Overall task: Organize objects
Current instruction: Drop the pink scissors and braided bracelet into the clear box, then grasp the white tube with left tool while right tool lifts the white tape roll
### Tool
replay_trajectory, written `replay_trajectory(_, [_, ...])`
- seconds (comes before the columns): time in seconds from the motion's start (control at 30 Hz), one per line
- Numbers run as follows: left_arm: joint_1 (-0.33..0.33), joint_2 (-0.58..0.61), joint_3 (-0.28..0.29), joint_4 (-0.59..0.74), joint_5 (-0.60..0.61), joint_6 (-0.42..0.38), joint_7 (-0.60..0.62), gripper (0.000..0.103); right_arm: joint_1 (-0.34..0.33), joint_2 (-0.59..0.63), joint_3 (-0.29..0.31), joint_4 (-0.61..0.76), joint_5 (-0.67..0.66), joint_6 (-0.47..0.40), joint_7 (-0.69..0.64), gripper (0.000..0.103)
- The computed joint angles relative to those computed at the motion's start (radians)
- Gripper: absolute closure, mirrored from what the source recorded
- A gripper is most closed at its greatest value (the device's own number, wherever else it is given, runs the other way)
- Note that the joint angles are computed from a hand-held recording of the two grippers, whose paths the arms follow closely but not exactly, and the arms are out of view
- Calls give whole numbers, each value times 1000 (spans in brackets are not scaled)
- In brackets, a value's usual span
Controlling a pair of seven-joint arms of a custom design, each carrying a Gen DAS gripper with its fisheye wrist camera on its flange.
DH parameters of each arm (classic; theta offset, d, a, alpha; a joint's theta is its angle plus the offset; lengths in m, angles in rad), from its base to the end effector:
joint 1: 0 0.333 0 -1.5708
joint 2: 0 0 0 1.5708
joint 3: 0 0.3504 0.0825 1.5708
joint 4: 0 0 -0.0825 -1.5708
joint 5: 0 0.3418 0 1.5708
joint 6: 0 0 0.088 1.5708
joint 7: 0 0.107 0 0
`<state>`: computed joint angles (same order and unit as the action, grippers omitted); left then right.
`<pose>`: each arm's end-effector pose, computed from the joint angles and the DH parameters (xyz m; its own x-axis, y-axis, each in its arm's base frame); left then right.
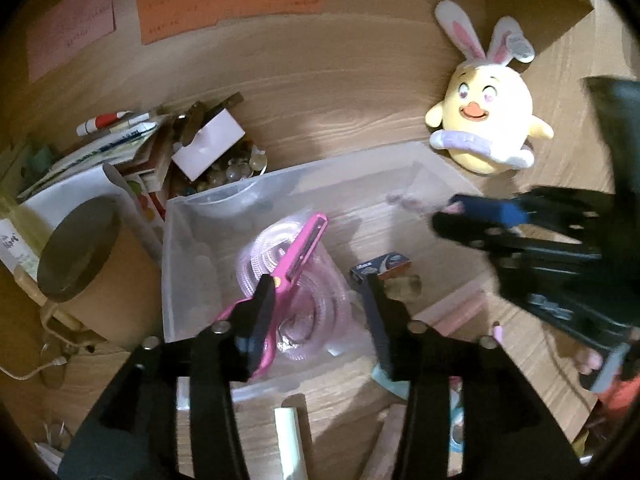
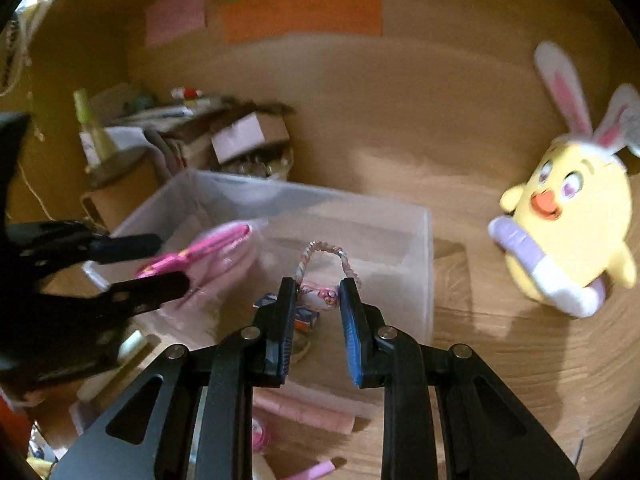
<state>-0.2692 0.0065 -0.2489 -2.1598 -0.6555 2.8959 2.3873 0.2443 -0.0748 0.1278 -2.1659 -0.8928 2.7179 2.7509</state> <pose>0.4907 -0.2377 0.5282 -0.6794 -0.7336 -0.0174 -0.5077 0.4871 -0.7106 0.4745 0.2174 0.5429 -0.0896 -0.9960 -0.0036 -0.6713 0.0630 -0.7385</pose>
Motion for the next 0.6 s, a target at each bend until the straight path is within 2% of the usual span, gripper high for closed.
replay_trajectory(0.07, [0, -18, 3, -7, -54, -3, 44, 35, 4, 17, -5, 8, 38, -5, -34, 83])
replay_trajectory(0.2, [-13, -53, 27, -25, -141, 3, 105, 19, 18, 23, -9, 9, 83, -16, -81, 82])
replay_trajectory(0.23, [-16, -62, 35, -31, -150, 3, 108, 15, 21, 20, -9, 8, 92, -18, -92, 79])
replay_trajectory(0.37, [-29, -95, 61, -67, -138, 30, 92, 9, 22, -8, 0, -10, 80, -11, -76, 55])
replay_trajectory(0.47, [-47, -117, 88, -98, -134, 62, 89, 5, 17, -33, 18, -20, 54, -15, -54, 48])
replay_trajectory(0.6, [-56, -143, 122, -137, -106, 59, 54, 4, 1, -85, 52, -53, 9, -6, -11, 36])
